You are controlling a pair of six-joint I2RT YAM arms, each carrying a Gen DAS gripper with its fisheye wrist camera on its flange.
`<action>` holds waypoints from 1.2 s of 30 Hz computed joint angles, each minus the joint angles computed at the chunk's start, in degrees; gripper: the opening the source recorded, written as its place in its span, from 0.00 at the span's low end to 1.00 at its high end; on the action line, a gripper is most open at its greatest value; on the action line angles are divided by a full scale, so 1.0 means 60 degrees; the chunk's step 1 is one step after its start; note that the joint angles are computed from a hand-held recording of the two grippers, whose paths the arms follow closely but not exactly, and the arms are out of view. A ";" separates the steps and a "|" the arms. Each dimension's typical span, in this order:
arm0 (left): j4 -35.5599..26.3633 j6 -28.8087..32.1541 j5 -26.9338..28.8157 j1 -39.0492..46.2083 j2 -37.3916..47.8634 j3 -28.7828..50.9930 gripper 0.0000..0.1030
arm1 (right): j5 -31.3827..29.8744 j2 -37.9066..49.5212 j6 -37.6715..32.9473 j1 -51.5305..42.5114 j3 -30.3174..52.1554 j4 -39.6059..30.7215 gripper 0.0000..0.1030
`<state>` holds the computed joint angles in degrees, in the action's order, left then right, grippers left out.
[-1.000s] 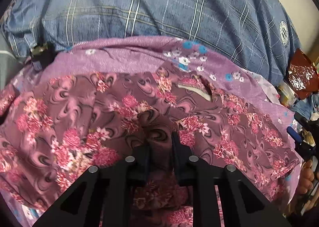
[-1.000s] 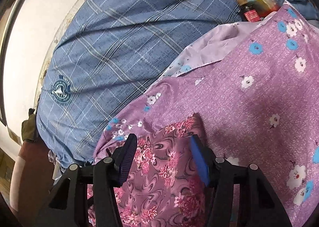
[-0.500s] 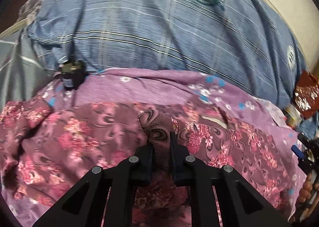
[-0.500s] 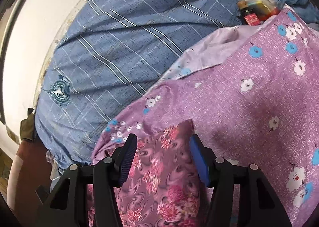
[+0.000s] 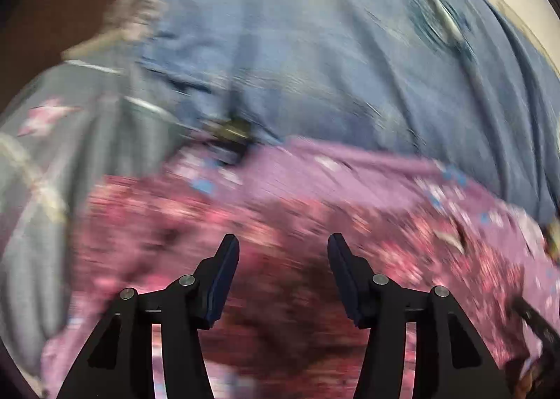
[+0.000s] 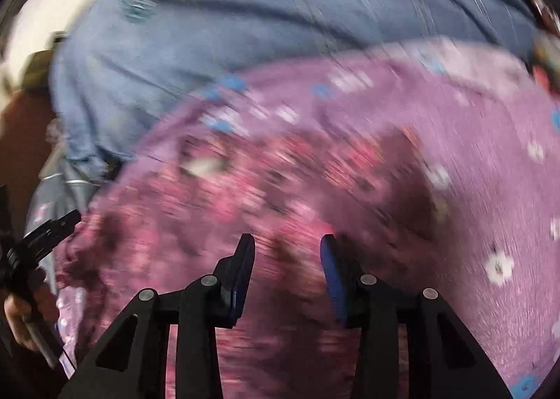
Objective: Fold small clothes
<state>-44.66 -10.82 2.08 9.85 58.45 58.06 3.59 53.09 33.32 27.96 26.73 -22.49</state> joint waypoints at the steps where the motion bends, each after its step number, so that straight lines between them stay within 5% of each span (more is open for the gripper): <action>1: -0.0053 0.0099 0.0116 0.0721 -0.0281 -0.0018 0.55 | 0.0322 -0.0202 0.0111 0.0582 0.0009 0.0137 0.40; 9: -0.0814 0.1133 0.2844 0.6769 -0.0230 0.0349 0.55 | 0.1009 0.1720 0.0863 0.3314 0.0430 0.1838 0.41; 16: -0.0802 0.1883 0.3994 0.7736 0.0655 0.0614 0.58 | 0.0856 0.3426 0.0821 0.4297 0.0985 0.2734 0.50; 19: -0.0198 0.1937 0.3491 0.6930 0.0526 0.0294 0.68 | 0.0696 0.3720 0.0867 0.4337 0.0987 0.3049 0.52; 22: 0.0798 0.1732 0.1703 0.5226 0.0155 -0.0314 0.73 | 0.0440 0.3874 0.0946 0.4157 0.0979 0.3249 0.52; 27: 0.1634 0.1414 -0.1314 0.2500 0.0867 -0.0685 0.74 | 0.0100 0.3751 0.1008 0.3926 0.0775 0.3433 0.51; 32: 0.1735 0.1182 -0.2607 0.1733 0.2286 -0.0429 0.73 | -0.0041 0.3704 0.0965 0.3848 0.0737 0.3433 0.51; 33: 0.1740 0.1155 -0.2677 0.1732 0.2661 -0.0294 0.70 | -0.0048 0.3700 0.0954 0.3849 0.0740 0.3419 0.51; 36: 0.1604 0.1052 -0.2193 0.2118 0.3304 0.0021 0.34 | -0.0032 0.3656 0.0910 0.3868 0.0741 0.3343 0.51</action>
<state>-35.03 -4.50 -11.08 22.56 78.28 58.18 3.40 75.03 38.78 51.17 31.18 -2.43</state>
